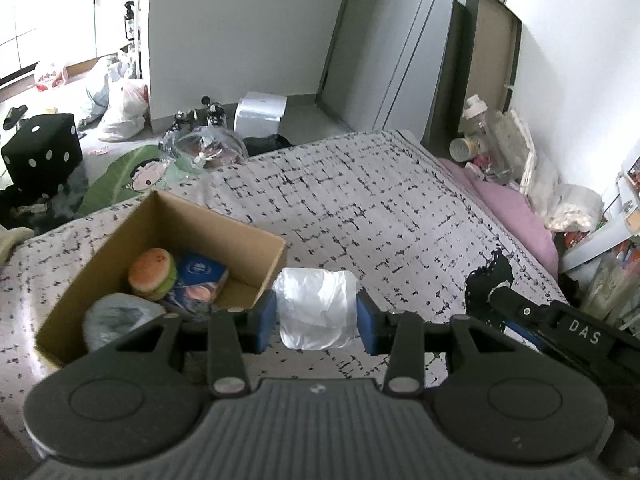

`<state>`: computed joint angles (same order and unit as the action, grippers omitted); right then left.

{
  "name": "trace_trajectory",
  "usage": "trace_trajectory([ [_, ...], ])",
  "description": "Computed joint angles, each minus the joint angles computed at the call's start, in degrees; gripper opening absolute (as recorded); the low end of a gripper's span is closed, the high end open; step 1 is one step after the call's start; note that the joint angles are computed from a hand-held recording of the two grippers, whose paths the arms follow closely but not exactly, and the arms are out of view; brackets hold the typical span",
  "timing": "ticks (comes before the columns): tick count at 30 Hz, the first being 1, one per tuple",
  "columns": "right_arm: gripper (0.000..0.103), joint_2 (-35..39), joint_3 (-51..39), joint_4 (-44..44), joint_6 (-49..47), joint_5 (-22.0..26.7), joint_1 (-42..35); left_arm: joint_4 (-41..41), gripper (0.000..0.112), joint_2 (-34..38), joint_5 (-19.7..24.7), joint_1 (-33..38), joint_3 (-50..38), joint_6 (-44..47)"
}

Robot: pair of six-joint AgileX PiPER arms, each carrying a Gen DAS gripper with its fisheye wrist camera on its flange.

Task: Organize soft objects
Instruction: 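Carry white cube with left tool toward box while right tool carries black plush, then release black plush into box with right tool while left tool releases white cube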

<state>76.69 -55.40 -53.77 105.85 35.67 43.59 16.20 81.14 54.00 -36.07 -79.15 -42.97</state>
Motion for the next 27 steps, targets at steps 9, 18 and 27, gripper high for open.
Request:
trace_trajectory([
  [9,0.017,1.84,-4.87,-2.05,0.04,4.99,5.75,-2.14,0.041,-5.07,1.57,4.55,0.89,4.82],
  [18,0.017,7.49,-11.44,-0.78,-3.55,7.51,9.00,-8.05,0.041,-7.43,1.17,11.99,1.28,11.88],
  [27,0.018,13.15,-18.45,-2.13,-5.44,10.88,12.38,-16.67,0.042,-5.98,-1.07,21.13,3.77,21.03],
])
